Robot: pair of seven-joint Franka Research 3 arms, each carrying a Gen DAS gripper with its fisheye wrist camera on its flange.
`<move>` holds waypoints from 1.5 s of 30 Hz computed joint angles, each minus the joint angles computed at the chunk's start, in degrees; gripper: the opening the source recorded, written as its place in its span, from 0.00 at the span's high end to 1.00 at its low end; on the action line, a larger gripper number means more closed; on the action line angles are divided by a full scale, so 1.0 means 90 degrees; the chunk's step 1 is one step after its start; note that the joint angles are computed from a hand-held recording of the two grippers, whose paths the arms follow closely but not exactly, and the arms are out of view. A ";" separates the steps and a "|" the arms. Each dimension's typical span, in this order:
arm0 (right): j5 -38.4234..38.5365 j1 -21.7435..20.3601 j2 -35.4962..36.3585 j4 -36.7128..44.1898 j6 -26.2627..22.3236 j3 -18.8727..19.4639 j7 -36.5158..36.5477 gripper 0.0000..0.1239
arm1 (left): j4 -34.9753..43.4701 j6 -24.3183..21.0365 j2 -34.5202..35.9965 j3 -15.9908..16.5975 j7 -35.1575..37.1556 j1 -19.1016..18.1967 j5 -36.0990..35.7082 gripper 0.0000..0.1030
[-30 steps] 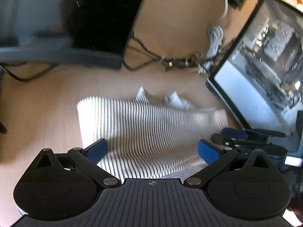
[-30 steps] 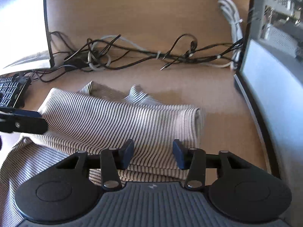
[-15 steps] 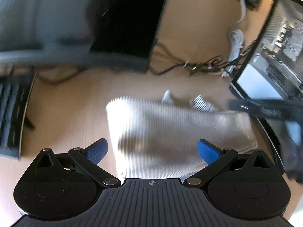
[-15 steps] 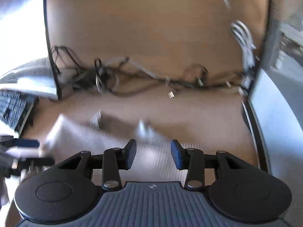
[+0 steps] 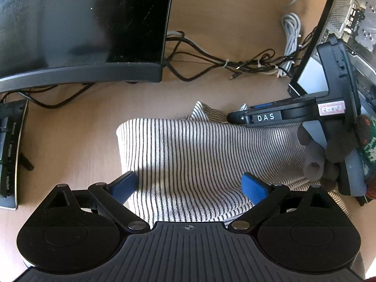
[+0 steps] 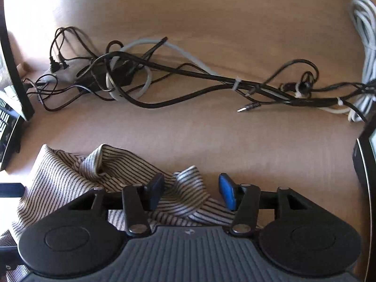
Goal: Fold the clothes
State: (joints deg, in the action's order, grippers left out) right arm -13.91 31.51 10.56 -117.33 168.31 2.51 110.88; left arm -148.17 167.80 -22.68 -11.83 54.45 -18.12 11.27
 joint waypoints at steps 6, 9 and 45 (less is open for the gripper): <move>-0.1735 0.0384 -0.0273 -0.0121 -0.0192 -0.0340 0.1201 0.94 | -0.0110 0.0001 -0.0094 0.0153 0.0064 -0.0103 -0.0163 0.03; -0.0781 -0.0048 -0.0827 -0.0686 0.0242 0.0107 0.0767 0.95 | -0.0252 -0.0088 -0.0177 0.0385 0.0151 -0.0274 -0.0483 0.02; 0.1722 -0.3032 -0.4437 -0.3688 0.0844 0.3670 0.0706 0.90 | -0.1823 0.1109 -0.2091 0.1993 0.1602 -0.2153 -0.1243 0.40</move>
State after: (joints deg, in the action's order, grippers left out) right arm 1.59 4.22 -29.37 -150.53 175.90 35.54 117.23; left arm -164.58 177.78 -41.50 6.11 68.86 -37.49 0.08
